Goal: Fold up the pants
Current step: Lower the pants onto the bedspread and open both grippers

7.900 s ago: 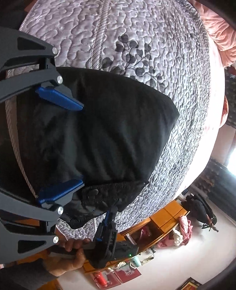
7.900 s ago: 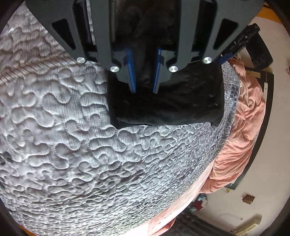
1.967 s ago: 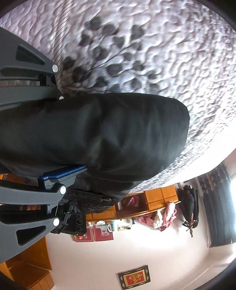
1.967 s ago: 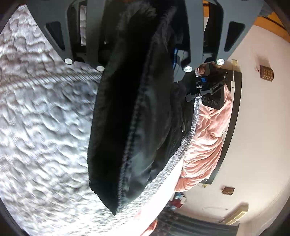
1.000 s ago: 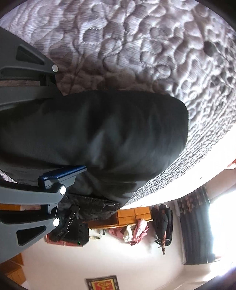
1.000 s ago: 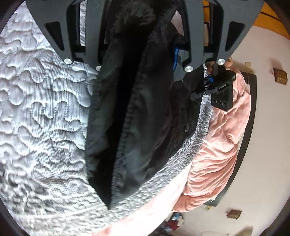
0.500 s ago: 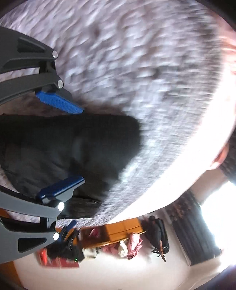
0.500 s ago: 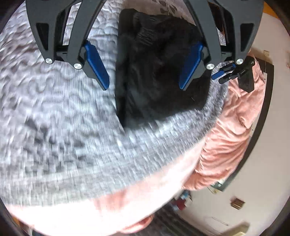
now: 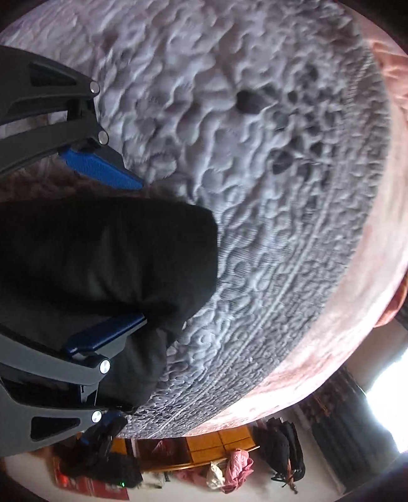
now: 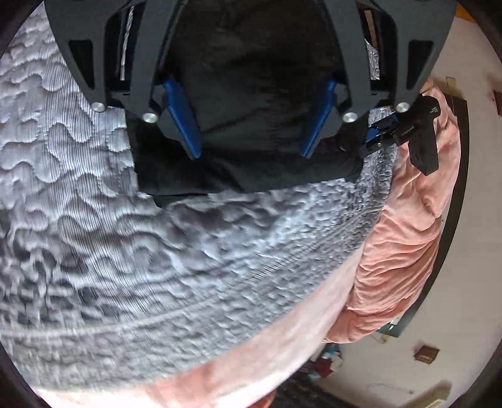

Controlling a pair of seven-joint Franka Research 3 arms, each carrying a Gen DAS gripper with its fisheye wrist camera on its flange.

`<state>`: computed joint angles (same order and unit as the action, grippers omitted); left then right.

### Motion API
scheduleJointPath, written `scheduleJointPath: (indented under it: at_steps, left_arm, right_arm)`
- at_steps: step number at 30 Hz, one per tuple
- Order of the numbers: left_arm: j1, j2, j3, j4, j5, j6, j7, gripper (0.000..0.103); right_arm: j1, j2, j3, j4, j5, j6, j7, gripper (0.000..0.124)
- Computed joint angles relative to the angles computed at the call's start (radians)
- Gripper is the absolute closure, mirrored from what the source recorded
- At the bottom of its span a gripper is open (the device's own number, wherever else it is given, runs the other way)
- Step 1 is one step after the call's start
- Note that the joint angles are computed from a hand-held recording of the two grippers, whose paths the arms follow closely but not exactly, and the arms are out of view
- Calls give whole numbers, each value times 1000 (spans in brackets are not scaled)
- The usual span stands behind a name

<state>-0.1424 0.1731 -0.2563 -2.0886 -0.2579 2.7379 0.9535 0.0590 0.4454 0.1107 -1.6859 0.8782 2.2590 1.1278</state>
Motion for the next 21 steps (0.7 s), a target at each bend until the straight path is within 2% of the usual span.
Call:
scheduleJointPath:
  at_steps: [4, 6, 9, 10, 14, 17, 21]
  left_arm:
    - [-7, 11, -1, 3, 10, -7, -28, 20]
    - [-5, -10, -4, -14, 0, 2, -31, 23]
    - [-33, -84, 12, -71, 84, 37, -85, 25]
    - [-43, -127, 10, -118, 95, 73, -95, 25]
    - [-76, -217, 17, -229, 236, 108, -257, 24]
    - [-94, -241, 21, -282, 247, 127, -300, 24]
    - [-115, -206, 35, -277, 187, 126, -245, 23]
  right_arm:
    - [-3, 11, 1, 5, -7, -10, -11, 63]
    - [-10, 1, 1, 5, -1, -27, -8, 62]
    - [-34, -98, 4, -91, 73, -16, -75, 52]
    - [-38, -126, 1, -119, 98, -21, -99, 48]
    - [-29, -244, -33, -262, 160, -31, -178, 48]
    - [-12, -285, -57, -330, 190, -25, -208, 49]
    - [2, -252, -73, -337, 200, -33, -192, 52]
